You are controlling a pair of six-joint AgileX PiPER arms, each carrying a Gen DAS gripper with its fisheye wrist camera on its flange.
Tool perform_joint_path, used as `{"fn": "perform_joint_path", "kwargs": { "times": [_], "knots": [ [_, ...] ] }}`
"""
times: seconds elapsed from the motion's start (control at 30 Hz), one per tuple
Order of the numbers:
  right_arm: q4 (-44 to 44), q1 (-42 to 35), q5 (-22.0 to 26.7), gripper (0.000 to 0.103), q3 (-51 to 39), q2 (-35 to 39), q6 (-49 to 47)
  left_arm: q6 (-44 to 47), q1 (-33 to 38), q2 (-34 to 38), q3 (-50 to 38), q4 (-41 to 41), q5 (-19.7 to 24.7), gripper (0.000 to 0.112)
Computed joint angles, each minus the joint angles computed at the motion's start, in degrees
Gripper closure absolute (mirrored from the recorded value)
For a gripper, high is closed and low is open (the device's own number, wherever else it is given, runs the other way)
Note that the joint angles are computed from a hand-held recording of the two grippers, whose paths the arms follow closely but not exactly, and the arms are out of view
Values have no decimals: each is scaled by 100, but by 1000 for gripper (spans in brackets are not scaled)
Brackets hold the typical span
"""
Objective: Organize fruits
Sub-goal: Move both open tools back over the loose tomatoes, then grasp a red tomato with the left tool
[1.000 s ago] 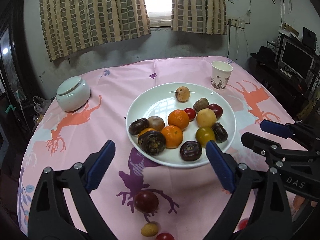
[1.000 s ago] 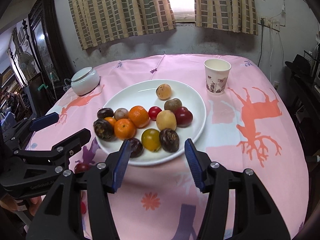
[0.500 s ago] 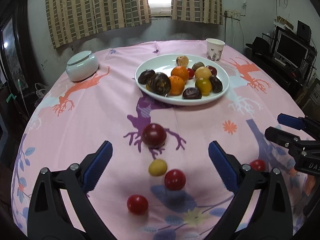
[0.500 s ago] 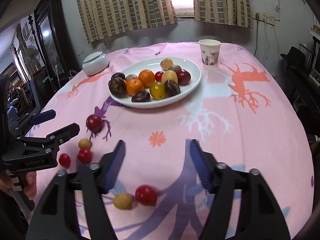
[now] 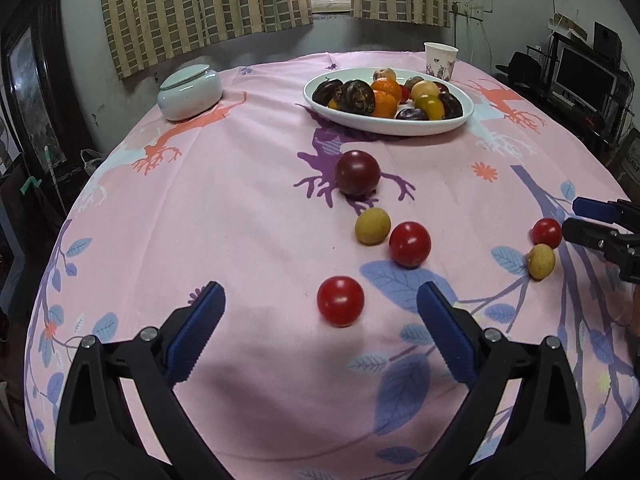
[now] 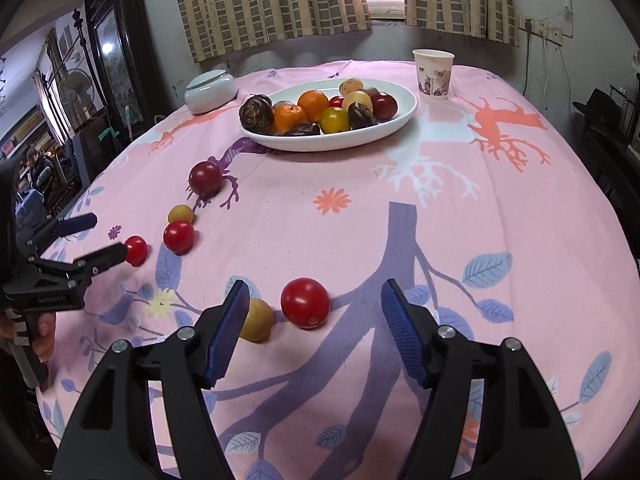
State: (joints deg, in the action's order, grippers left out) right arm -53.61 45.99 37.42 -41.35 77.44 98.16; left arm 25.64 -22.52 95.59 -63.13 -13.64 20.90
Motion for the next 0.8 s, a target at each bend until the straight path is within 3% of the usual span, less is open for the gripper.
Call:
{"fn": "perform_joint_path", "kwargs": {
  "times": [0.27, 0.43, 0.5, 0.57, 0.6, 0.73, 0.8],
  "knots": [
    [-472, -225, -709, 34, 368, -187, 594, 157, -25, 116, 65, -2, -37, 14],
    [-589, -118, -677, 34, 364, -187, 648, 212, 11, 337, -196, -145, 261, 16],
    [-605, -91, -691, 34, 367, -194, 636, 401, 89, 454, -335, -400, 462, 26],
    [-583, -89, -725, 34, 364, -167, 603, 559, 217, 610, -514, -703, 715, 47],
    [-570, -82, -717, 34, 367, -161, 600, 517, 282, 702, -620, -756, 839, 53],
    [-629, -120, -758, 34, 416, -196, 701, 1245, 503, 723, -601, -1684, 900, 84],
    [-667, -126, -754, 34, 432, -201, 765, 1285, 497, 713, -570, -1735, 861, 84]
  ]
}}
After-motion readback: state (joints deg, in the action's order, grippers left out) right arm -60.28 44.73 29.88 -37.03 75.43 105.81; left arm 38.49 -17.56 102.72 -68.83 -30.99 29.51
